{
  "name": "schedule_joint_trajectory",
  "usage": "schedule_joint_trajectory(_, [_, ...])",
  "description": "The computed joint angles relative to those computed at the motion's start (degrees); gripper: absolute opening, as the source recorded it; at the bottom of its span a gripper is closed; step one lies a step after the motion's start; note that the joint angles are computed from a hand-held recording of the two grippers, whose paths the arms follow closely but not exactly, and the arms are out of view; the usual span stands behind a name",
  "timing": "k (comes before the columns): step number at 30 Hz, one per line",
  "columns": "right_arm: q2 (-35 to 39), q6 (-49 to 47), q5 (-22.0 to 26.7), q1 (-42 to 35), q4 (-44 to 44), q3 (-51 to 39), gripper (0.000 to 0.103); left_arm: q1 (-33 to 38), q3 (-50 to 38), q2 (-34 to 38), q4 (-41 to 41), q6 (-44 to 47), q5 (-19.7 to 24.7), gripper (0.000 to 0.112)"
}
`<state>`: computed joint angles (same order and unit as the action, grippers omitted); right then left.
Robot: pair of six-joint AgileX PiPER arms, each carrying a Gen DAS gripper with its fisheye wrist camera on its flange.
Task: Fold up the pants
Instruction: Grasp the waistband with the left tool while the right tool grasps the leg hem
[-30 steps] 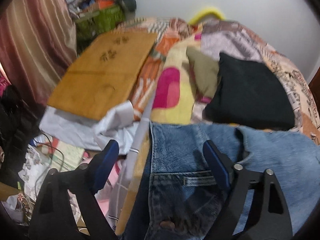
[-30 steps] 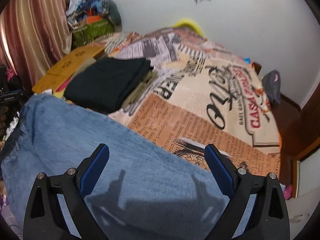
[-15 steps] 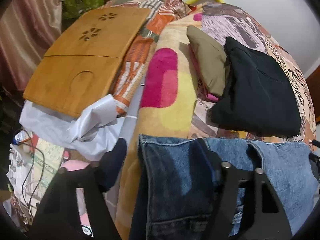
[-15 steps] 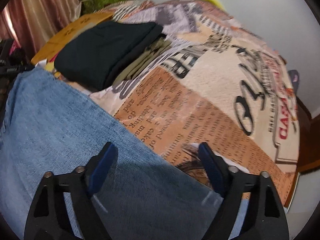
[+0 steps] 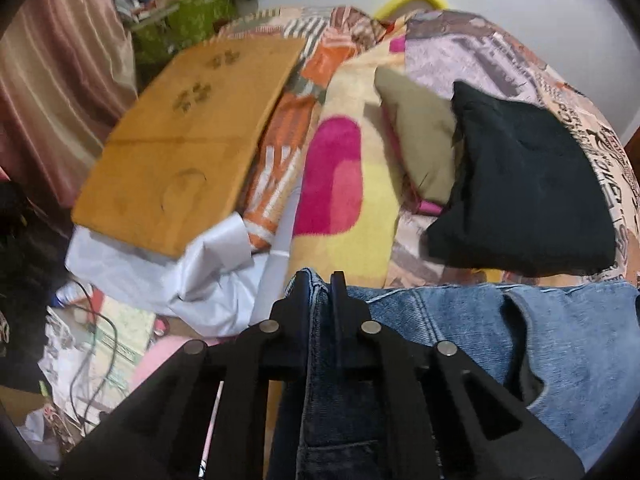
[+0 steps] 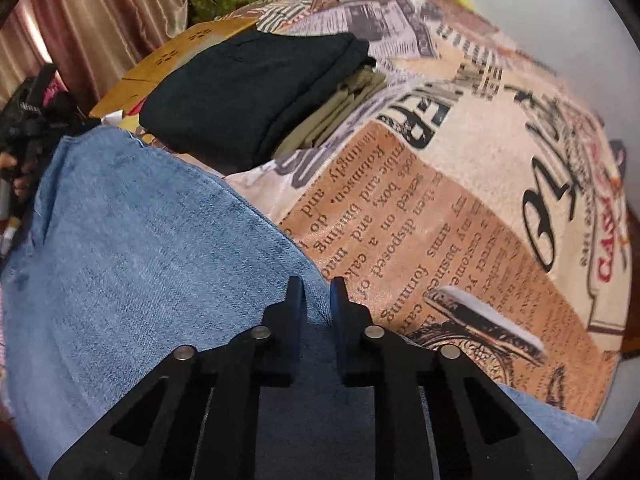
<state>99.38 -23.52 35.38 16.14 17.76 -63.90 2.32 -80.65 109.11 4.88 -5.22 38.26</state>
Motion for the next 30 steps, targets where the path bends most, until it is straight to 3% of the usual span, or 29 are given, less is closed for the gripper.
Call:
schedule_joint_trajectory(9, [-7.4, 2.0, -1.8, -1.4, 1.7, 0.8, 0.006, 1.3, 4.2, -12.2, -5.6, 4.2, -0.8, 0.007])
schedule_joint_trajectory(23, [-30.5, 15.0, 1.9, 5.9, -6.1, 10.6, 0.006, 3.7, 17.6, -38.4, -13.8, 12.4, 6.0, 0.007])
schedule_joint_trajectory(30, [-41.8, 24.7, 4.1, 12.6, -11.8, 17.6, 0.006, 8.6, 25.3, -51.9, -18.1, 16.5, 11.1, 0.007])
